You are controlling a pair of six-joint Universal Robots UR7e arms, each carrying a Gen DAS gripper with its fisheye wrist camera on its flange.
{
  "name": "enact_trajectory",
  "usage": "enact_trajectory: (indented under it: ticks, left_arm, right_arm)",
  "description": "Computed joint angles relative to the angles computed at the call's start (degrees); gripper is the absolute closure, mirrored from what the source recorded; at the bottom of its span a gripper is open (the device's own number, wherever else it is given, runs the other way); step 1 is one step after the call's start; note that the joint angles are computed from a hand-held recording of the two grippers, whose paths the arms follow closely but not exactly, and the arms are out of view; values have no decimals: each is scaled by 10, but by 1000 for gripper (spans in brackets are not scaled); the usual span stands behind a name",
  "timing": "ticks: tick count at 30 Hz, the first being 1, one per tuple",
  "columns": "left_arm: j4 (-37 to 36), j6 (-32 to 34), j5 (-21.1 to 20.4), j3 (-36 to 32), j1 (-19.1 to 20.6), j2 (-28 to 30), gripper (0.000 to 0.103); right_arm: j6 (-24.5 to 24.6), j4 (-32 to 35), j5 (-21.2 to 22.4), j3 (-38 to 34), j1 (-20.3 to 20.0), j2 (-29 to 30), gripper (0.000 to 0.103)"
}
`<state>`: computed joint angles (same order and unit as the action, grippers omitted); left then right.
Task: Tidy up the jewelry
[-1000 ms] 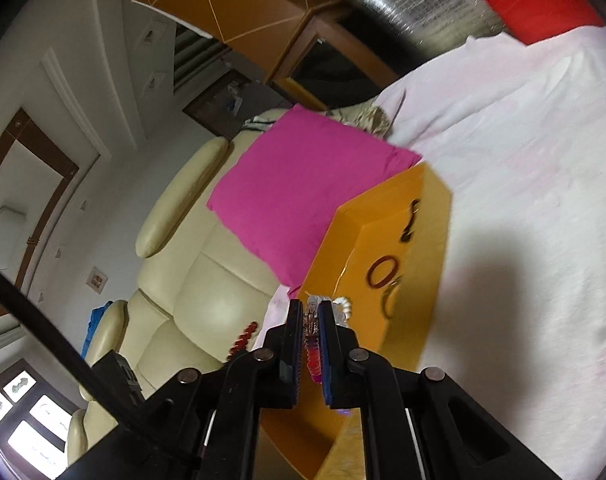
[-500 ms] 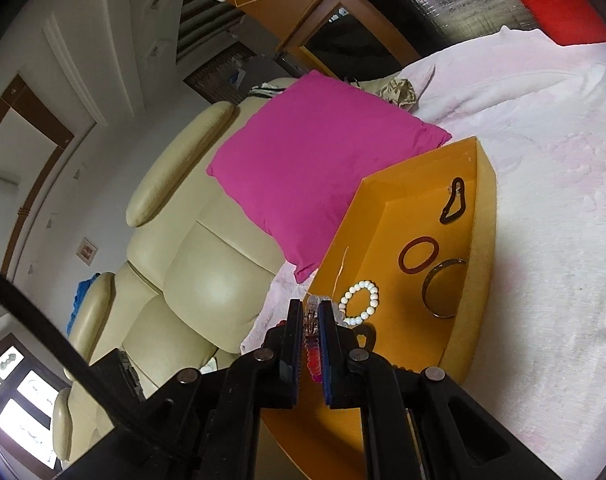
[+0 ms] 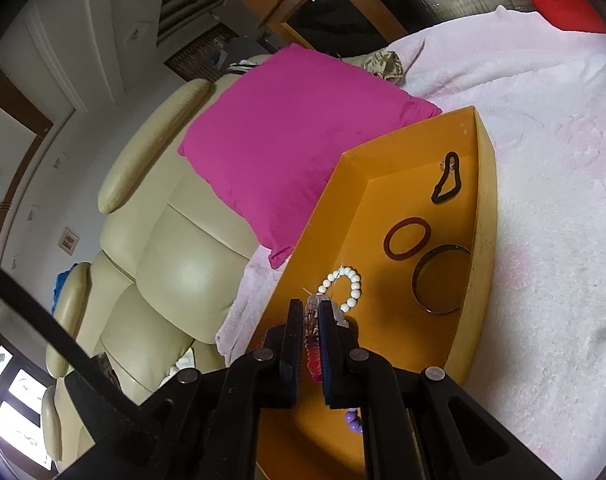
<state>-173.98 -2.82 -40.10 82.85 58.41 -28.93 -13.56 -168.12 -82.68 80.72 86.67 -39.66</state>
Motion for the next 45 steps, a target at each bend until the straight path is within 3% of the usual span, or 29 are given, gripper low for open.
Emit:
enact_trajectory:
  ticks: [14,23,25,26,28,30,33,45]
  left_arm:
    - [92,-74,-19,-15,17,-7,94]
    - [123,-90,-15,-27,20,-3,94]
    - [138,-103,-7,-32,22,-1,94]
    - [147,-110,-5,-35,23,-1,92]
    - [157,-116,-3,-38,24,0,86]
    - [156,-108,-1,-40,23,3,66]
    - [135,-89,14,-38,17,8,47]
    - [95,-82,27,-29,10,5,45]
  right_arm:
    - [-6,18,-46,-36,11,26,94]
    - [8,39,-48,-58,14,41,94]
    - [7,39,-86,-68,22,49,93]
    - [14,43,-112,-76,25,55,91]
    - [38,72,-122,-92,22,60,92]
    - [54,63,-118,-88,17,56,90]
    - [44,42,-123,-78,19,50,82]
    - [16,5,-134,-39,27,29,82]
